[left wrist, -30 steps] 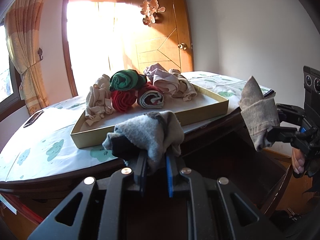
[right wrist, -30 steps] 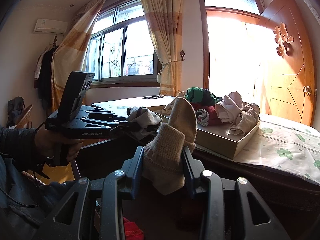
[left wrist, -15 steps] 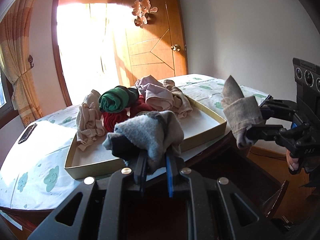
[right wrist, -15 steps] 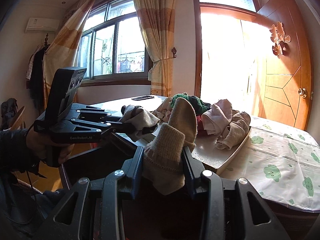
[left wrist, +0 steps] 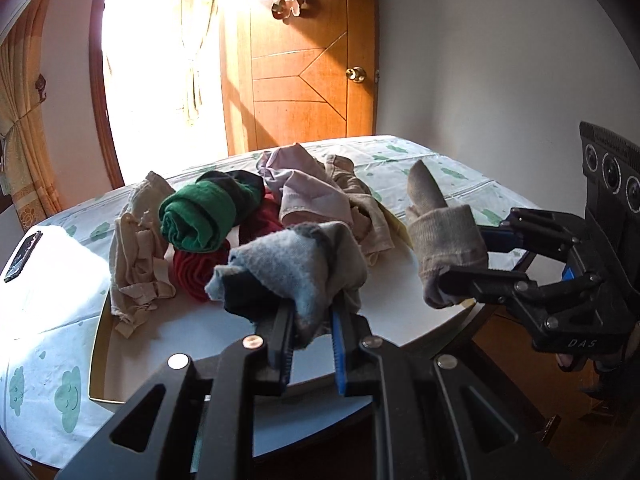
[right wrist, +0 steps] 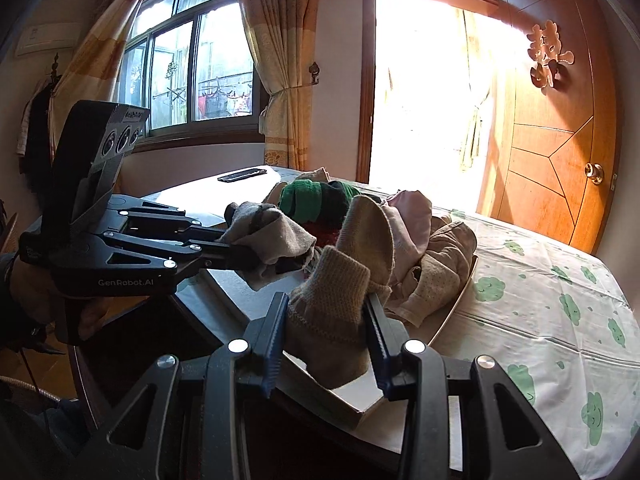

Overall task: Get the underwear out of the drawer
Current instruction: 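Lower and open the left tool over the tray while the right tool releases the beige sock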

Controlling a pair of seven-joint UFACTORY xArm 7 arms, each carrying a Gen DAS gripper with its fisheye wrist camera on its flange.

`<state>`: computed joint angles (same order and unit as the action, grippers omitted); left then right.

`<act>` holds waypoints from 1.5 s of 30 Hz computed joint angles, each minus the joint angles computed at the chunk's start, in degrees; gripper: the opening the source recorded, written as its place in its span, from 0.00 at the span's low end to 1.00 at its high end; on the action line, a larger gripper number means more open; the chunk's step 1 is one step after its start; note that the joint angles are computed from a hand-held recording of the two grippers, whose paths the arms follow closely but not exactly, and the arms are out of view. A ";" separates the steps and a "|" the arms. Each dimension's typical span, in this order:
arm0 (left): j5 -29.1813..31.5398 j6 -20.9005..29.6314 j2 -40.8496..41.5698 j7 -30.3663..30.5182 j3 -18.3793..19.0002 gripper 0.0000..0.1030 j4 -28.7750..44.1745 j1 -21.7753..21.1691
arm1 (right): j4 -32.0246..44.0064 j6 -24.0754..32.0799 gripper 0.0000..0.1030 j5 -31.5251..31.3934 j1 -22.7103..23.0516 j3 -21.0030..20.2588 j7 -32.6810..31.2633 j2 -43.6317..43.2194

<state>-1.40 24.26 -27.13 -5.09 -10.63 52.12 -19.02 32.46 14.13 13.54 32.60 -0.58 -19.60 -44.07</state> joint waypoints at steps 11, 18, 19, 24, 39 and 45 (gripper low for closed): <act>-0.37 3.61 5.26 -1.29 0.34 0.14 3.86 0.38 | 6.17 5.21 0.39 0.44 -3.99 1.12 1.82 7.96; -0.53 4.36 6.02 -1.10 0.22 0.14 4.16 0.09 | 9.07 9.29 0.40 1.02 -6.44 2.06 2.58 10.72; -0.46 4.45 6.13 -1.09 0.15 0.14 4.23 0.07 | 9.19 9.56 0.40 1.19 -6.66 2.17 2.59 10.83; 0.08 4.45 6.96 -1.01 -0.16 0.15 4.65 0.04 | 9.09 10.14 0.39 1.62 -7.37 2.78 2.39 11.11; 0.87 4.18 6.42 -0.67 -0.65 0.32 3.94 -0.44 | 8.91 9.52 0.47 2.28 -7.82 3.14 2.60 11.42; 1.82 3.24 4.45 -0.76 -1.11 0.43 2.24 -0.63 | 7.51 8.15 0.65 2.63 -7.38 2.54 3.06 9.42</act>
